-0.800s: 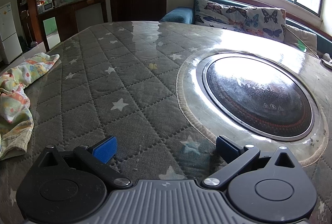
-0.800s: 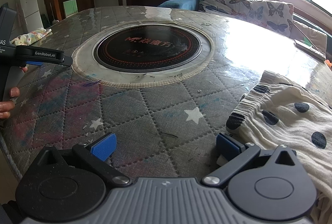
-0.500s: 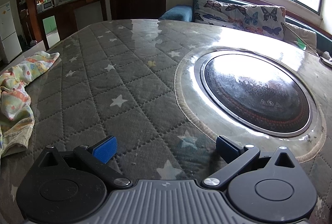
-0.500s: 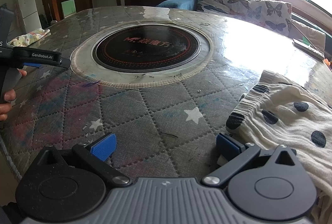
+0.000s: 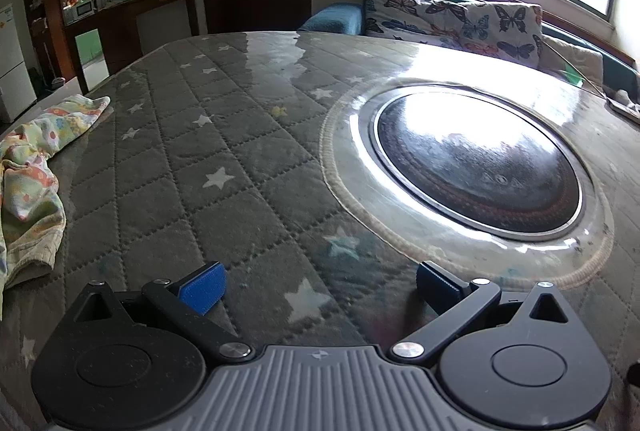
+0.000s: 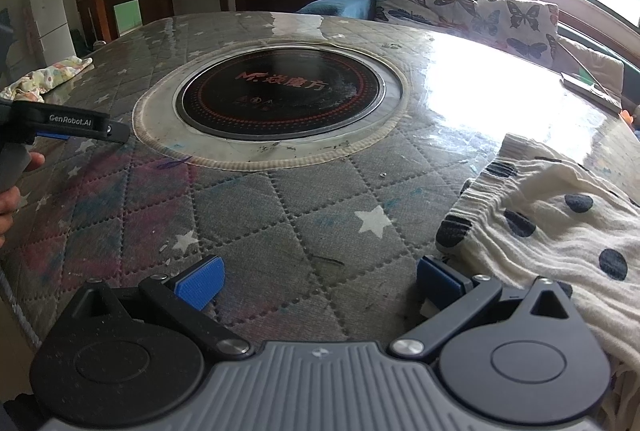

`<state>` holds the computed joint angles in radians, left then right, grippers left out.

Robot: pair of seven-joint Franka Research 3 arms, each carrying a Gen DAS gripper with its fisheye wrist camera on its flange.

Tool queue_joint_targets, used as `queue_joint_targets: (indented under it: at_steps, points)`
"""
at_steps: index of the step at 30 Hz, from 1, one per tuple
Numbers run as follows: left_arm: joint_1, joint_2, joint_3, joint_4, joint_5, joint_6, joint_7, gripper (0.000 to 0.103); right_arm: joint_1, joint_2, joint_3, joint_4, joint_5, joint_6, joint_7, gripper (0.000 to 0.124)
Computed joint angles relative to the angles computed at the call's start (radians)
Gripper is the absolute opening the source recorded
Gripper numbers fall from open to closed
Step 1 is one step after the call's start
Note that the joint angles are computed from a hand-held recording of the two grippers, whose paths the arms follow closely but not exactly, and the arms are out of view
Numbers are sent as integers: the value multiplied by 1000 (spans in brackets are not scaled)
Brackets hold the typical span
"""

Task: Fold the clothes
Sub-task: 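Move both tools toward the folded polka-dot cloth on the table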

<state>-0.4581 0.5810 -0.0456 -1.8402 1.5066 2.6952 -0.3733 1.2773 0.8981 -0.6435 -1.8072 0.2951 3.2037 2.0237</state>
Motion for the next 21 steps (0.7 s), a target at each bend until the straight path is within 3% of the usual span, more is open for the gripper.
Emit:
queue_joint_targets:
  at_steps: [21]
  points:
    - [-31, 2, -13, 15, -110, 173, 226, 103, -27, -74, 50, -50, -52, -5, -1, 103]
